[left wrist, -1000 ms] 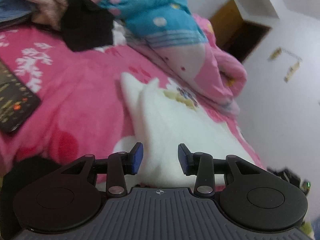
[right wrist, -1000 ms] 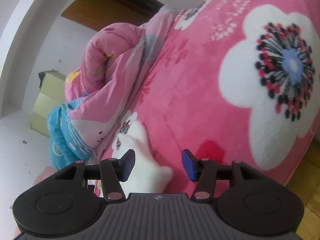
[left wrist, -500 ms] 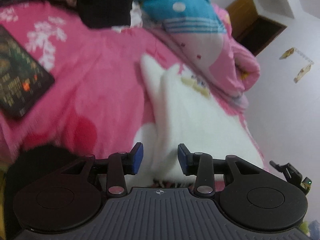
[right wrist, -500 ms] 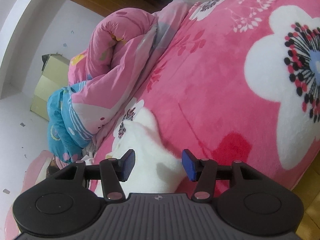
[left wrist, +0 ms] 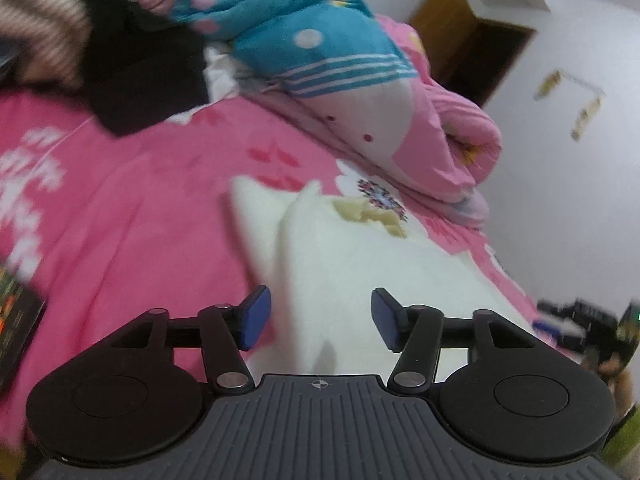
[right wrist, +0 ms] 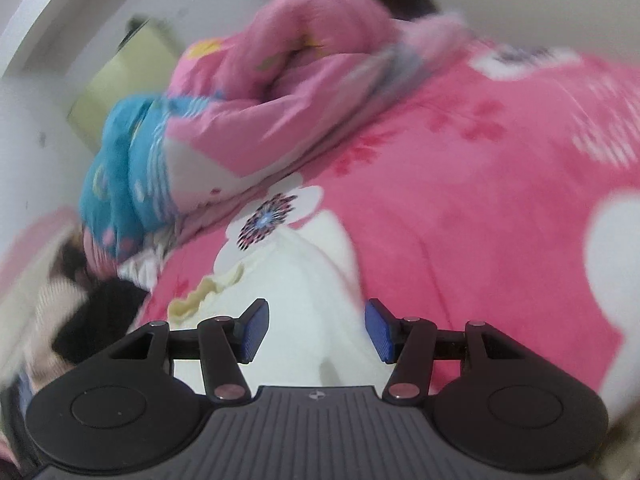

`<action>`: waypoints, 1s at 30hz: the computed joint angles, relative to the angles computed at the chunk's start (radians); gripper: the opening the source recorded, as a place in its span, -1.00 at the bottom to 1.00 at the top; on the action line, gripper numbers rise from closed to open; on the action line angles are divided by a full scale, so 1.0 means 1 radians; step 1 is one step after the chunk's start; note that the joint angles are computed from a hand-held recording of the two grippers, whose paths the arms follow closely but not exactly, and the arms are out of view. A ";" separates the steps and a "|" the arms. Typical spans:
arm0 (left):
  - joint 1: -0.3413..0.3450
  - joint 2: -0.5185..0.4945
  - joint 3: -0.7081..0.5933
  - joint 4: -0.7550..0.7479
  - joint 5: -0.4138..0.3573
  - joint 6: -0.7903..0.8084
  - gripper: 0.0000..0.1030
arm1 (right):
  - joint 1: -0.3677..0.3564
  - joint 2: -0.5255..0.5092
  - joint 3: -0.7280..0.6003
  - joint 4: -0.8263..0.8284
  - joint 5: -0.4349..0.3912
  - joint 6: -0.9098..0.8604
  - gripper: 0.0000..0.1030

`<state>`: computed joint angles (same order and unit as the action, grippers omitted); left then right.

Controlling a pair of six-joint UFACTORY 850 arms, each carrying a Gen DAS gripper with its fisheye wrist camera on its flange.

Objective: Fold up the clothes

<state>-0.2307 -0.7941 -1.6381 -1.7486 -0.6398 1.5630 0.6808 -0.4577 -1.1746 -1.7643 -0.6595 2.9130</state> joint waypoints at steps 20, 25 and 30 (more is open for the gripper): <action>-0.071 -0.380 -0.665 0.630 0.071 -0.535 0.05 | -0.213 -0.285 -0.440 0.466 0.279 -1.042 0.17; -0.084 -0.412 -0.722 0.725 0.105 -0.587 -0.19 | -0.227 -0.301 -0.450 0.474 0.342 -1.039 -0.03; -0.088 -0.444 -0.774 0.790 0.111 -0.650 -0.47 | -0.213 -0.310 -0.462 0.496 0.336 -1.098 -0.17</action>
<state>-0.3189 -1.2381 -2.4126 -0.9588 -0.5285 0.9132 0.4681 -0.7681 -1.6370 -1.2684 -0.3238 1.8152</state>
